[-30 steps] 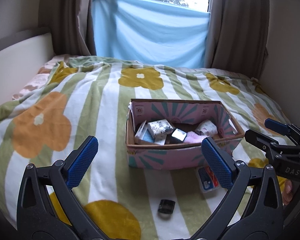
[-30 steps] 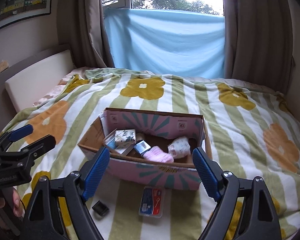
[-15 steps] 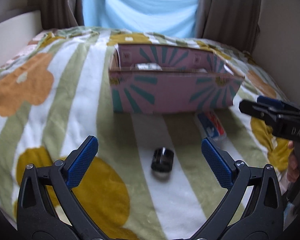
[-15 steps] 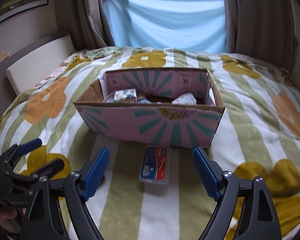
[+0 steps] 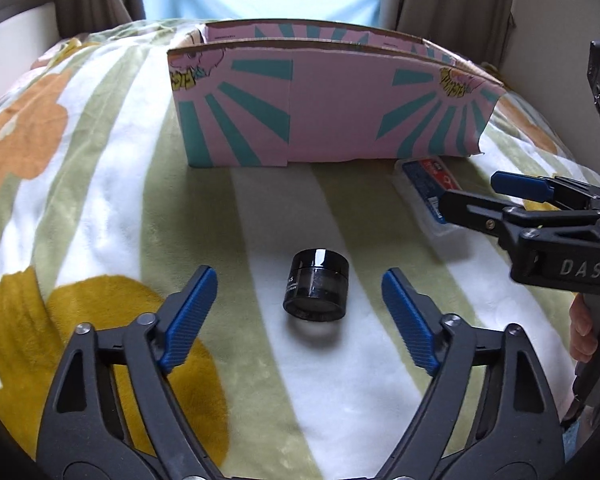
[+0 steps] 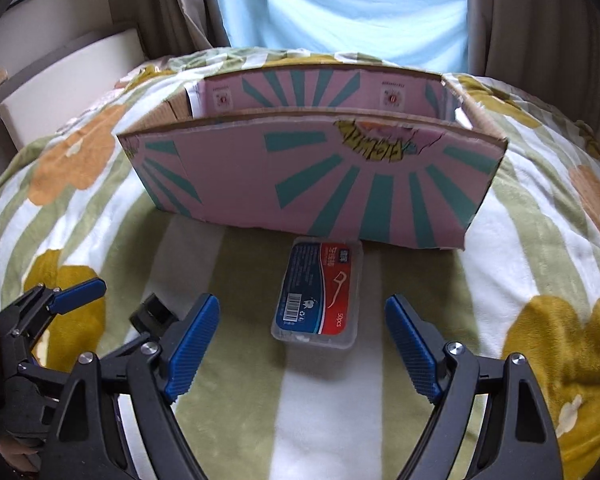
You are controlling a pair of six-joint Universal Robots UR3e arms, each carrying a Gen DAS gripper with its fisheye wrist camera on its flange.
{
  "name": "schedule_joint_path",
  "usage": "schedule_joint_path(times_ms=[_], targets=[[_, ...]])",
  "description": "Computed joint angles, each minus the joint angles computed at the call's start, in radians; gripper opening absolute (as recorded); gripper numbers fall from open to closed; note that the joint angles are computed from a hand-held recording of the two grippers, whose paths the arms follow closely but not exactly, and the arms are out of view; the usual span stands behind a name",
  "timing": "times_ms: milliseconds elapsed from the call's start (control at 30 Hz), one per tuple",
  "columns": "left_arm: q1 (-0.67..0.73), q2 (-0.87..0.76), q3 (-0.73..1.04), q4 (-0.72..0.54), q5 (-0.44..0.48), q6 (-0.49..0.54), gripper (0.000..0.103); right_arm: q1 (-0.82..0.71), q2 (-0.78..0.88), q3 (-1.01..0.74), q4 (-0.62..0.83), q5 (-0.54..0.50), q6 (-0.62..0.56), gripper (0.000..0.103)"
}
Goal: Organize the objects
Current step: 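Grasp the black jar with left tool while right tool grasps clear floss case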
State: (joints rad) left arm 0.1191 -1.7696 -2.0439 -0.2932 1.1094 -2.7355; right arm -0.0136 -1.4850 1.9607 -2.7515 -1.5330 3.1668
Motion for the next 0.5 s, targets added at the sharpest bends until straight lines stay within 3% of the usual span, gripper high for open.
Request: schedule_joint_path(times_ms=[100,200,267,400,500], targets=[[-0.018,-0.031,0.009,0.030,0.027,0.009,0.079,0.012,0.039,-0.011,-0.019,-0.025,-0.006,0.081],[-0.029,-0.054,0.019,0.042,0.032,0.021,0.077,0.024,0.077,-0.034,-0.018,-0.048,-0.014,0.074],[-0.033,-0.066,0.019,0.052,0.033,0.025,0.067,0.027,0.100,-0.045,-0.022,-0.055,-0.011,0.073],[-0.046,-0.091,0.027,0.073,0.043,0.025,0.062,0.040,0.132,-0.060,-0.036,-0.090,-0.010,0.067],[-0.051,-0.097,0.026,0.080,0.041,0.034,0.051,0.049,0.147,-0.069,-0.044,-0.113,-0.013,0.066]])
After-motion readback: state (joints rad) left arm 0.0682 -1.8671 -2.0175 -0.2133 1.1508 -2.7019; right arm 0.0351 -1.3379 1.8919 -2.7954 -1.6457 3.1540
